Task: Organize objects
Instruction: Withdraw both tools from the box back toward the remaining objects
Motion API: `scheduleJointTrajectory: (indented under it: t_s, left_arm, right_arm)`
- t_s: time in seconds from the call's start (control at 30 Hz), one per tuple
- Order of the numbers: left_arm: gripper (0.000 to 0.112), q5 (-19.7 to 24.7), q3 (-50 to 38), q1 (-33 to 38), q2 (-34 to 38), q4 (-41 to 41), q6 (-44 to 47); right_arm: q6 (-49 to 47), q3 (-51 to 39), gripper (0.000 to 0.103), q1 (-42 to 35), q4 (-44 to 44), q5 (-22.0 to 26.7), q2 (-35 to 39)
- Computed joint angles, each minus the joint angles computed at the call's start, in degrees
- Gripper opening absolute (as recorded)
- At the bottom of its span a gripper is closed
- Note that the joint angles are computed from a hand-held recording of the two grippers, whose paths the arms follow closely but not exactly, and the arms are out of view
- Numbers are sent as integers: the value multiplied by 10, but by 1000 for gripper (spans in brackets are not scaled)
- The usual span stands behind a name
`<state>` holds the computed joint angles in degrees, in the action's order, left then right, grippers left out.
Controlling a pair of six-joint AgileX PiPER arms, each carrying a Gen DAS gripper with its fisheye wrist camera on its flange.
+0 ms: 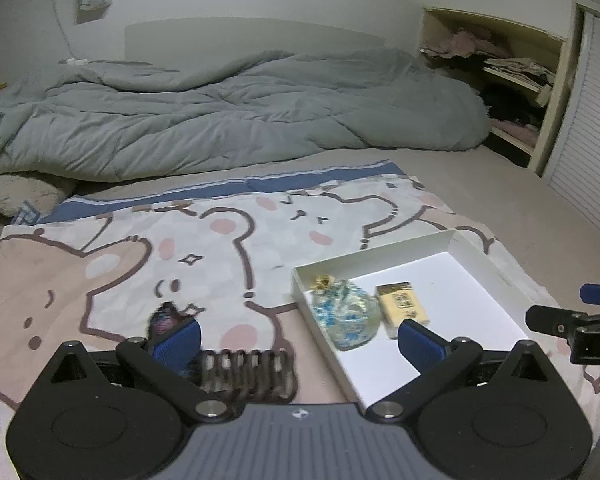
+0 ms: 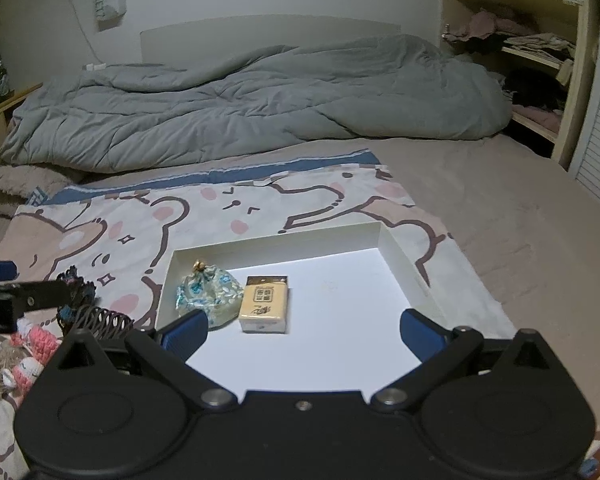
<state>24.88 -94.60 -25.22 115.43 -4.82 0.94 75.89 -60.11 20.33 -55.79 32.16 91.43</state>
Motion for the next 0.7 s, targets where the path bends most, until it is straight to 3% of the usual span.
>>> scheduleJointTrajectory:
  t_s: [0.7]
  left_arm:
    - [103,-25,93,104,-70,18,5]
  right_arm:
    - [-50,-117,103,55,61,-17,86]
